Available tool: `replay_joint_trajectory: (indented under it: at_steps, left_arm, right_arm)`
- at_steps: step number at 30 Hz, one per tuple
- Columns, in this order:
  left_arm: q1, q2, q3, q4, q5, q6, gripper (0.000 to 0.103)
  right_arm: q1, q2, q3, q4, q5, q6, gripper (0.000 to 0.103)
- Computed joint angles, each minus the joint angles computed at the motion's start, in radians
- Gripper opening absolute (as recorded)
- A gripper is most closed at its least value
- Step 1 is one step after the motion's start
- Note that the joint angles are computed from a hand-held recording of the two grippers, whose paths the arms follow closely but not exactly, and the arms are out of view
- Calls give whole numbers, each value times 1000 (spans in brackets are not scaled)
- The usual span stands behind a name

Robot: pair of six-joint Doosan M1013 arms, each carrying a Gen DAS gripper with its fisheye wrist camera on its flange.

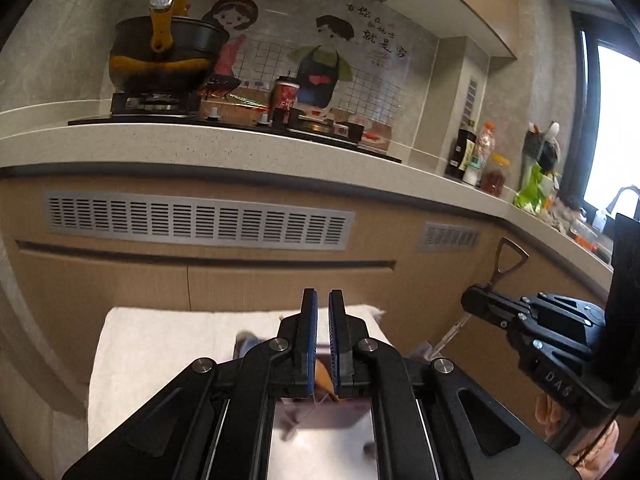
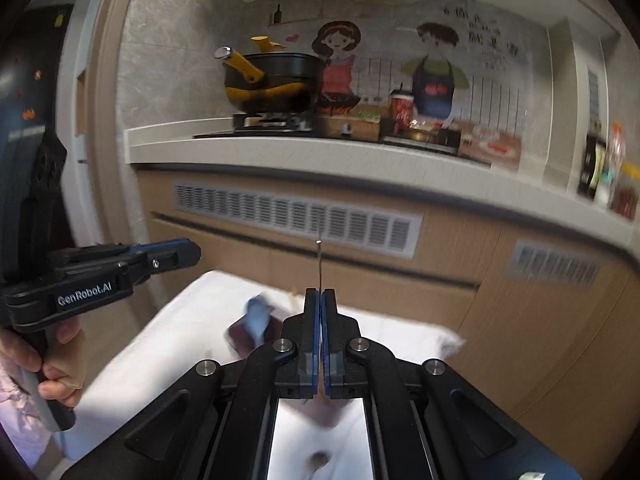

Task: Organize utensils

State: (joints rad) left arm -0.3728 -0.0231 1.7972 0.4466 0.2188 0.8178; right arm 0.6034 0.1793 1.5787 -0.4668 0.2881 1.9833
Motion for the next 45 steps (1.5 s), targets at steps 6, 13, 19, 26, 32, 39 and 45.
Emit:
replay_joint_trajectory:
  at_steps: [6, 13, 19, 26, 32, 39, 45]
  left_arm:
    - [41, 46, 0, -365, 41, 363, 6]
    - [42, 102, 38, -616, 185, 662, 8]
    - [43, 200, -8, -743, 405, 703, 27]
    - [-4, 196, 13, -852, 300, 1043, 36]
    - [-21, 265, -64, -799, 349, 1114, 40]
    - [57, 306, -95, -981, 503, 1185, 41]
    - [69, 255, -52, -961, 626, 1169, 42]
  right_arm:
    - [-9, 78, -80, -3, 79, -19, 1]
    - [-20, 81, -57, 96, 76, -95, 2]
    - [-16, 58, -18, 87, 62, -92, 2]
    - [-28, 33, 25, 46, 54, -39, 2]
    - [-51, 20, 56, 85, 52, -28, 2]
    - [-72, 5, 97, 134, 59, -43, 2]
    - [-76, 1, 137, 206, 80, -97, 2]
